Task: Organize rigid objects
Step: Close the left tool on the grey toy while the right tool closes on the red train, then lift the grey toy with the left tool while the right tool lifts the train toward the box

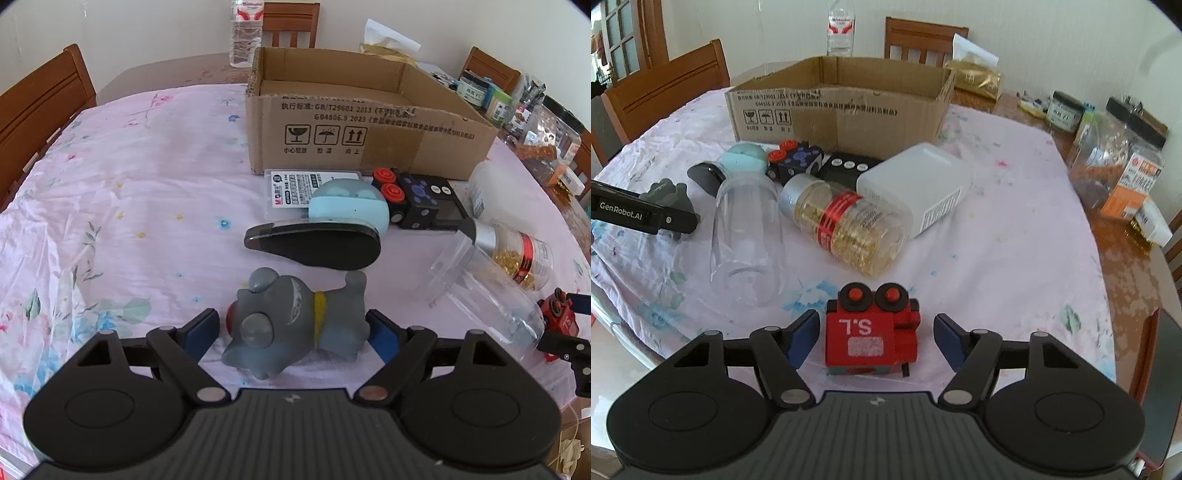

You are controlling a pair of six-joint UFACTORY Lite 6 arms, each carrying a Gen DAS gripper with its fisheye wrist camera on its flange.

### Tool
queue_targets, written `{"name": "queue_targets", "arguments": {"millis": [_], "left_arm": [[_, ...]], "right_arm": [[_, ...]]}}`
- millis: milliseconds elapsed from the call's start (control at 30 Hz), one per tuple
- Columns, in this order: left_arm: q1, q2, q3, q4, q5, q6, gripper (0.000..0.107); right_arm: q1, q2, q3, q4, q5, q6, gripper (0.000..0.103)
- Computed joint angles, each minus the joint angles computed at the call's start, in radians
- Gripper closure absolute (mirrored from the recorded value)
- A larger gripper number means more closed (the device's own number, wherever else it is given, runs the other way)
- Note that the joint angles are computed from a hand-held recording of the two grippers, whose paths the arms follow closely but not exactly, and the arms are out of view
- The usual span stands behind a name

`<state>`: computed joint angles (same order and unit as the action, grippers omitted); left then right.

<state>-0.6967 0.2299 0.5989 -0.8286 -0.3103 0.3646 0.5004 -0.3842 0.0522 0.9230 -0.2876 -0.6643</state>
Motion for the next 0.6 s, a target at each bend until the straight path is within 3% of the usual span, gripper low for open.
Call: {"name": "queue_targets", "arguments": {"millis": [167,267,600], "left_arm": [[-0.007,0.000,0.001,-0.033,-0.010,0.028,0.022],[-0.008,-0.012,-0.005,-0.053,-0.013,0.057,0.022],[0.003,-0.003,0.003,-0.011,-0.003,0.049,0.022]], "right_arm": [[-0.036,0.042,0.007,-0.185,0.005,0.156,0.041],[-0.074,-0.001,-0.025,-0.289,0.028,0.234,0.042],[-0.065,0.027,-0.009,-0.274,0.015,0.216,0.045]]}}
